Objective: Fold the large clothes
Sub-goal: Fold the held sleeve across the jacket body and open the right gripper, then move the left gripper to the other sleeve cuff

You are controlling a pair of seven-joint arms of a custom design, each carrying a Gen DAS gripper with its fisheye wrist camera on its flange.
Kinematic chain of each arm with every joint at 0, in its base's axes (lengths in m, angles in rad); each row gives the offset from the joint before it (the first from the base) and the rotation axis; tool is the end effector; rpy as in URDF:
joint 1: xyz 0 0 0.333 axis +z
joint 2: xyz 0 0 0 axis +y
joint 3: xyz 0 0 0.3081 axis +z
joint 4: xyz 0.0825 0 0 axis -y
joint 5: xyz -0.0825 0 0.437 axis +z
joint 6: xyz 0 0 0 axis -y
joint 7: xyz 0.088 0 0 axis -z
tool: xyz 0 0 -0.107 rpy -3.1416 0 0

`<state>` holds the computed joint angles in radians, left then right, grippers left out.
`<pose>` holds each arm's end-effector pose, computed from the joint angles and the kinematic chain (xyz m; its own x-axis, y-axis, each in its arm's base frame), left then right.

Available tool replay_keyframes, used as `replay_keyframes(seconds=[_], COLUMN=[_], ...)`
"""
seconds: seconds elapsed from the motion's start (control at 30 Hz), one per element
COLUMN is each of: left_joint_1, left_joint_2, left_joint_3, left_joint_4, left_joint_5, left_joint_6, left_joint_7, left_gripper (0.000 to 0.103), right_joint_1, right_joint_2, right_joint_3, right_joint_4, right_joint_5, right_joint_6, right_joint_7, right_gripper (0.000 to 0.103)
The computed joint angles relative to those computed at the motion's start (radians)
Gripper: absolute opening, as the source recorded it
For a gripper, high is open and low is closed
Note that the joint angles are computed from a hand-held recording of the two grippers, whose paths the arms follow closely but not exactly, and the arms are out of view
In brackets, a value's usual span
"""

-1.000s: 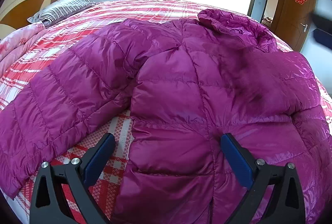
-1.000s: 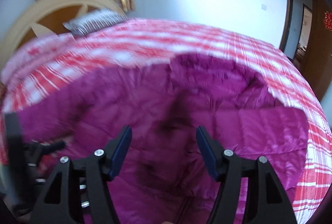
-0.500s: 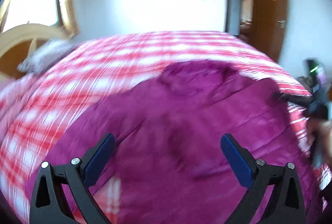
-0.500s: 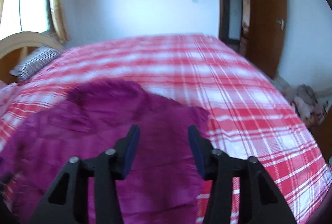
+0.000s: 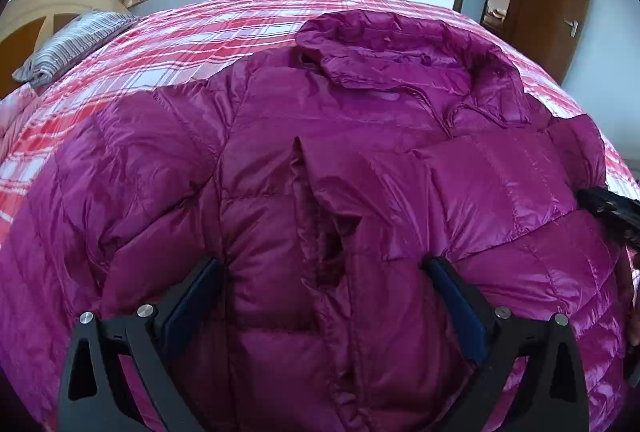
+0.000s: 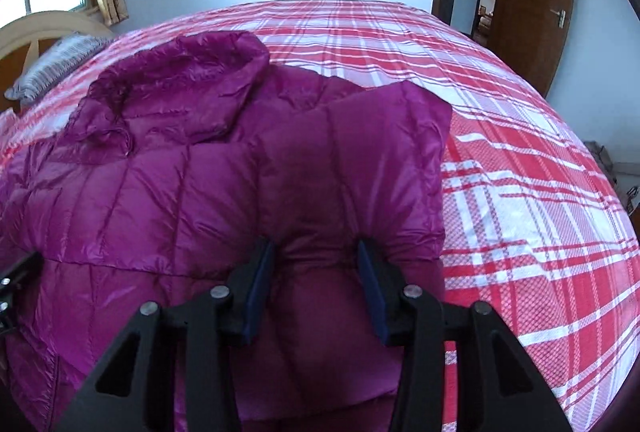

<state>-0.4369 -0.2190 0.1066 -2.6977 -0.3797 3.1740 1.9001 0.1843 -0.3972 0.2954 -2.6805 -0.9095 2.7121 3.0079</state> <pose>0.4633 -0.1244 0.3268 -0.2823 -0.9582 0.0459 -0.7478 0.1898 -0.6362 0.3972 0.2286 0.3443 -0.1926 -0.9808 0.0297 -0.7438 0.1261 -0.6564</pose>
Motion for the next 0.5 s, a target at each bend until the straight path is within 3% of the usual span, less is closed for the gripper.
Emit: replay_keyframes(seconds=[0.07, 0.1, 0.2, 0.23, 0.33, 0.5], left_joint_1=[0.070, 0.096, 0.081, 0.058, 0.054, 0.029], left_joint_2=[0.004, 0.005, 0.008, 0.010, 0.001, -0.001], left_joint_3=[-0.070, -0.096, -0.077, -0.051, -0.046, -0.012], left_joint_4=[-0.007, -0.011, -0.015, -0.016, -0.023, -0.026], left_joint_5=[0.041, 0.062, 0.096, 0.100, 0.131, 0.164], left_joint_6=[0.018, 0.026, 0.040, 0.043, 0.043, 0.044], left_joint_7=[-0.039, -0.060, -0.091, -0.090, -0.123, -0.145], left_gripper=[0.102, 0.102, 0.102, 0.102, 0.102, 0.102], right_joint_1=[0.023, 0.005, -0.077, -0.090, -0.104, -0.078], right_joint_2=[-0.037, -0.083, -0.169, -0.158, -0.046, 0.124], right_joint_3=[-0.023, -0.008, 0.080, 0.083, 0.060, 0.002], right_joint_4=[-0.015, -0.035, -0.032, -0.016, 0.061, 0.134], right_joint_5=[0.050, 0.035, -0.040, -0.047, -0.055, -0.079], right_joint_6=[0.006, 0.027, -0.012, -0.019, -0.026, -0.065], right_joint_7=[-0.043, 0.000, 0.134, 0.145, 0.122, 0.128], right_gripper=[0.046, 0.046, 0.050, 0.051, 0.051, 0.048])
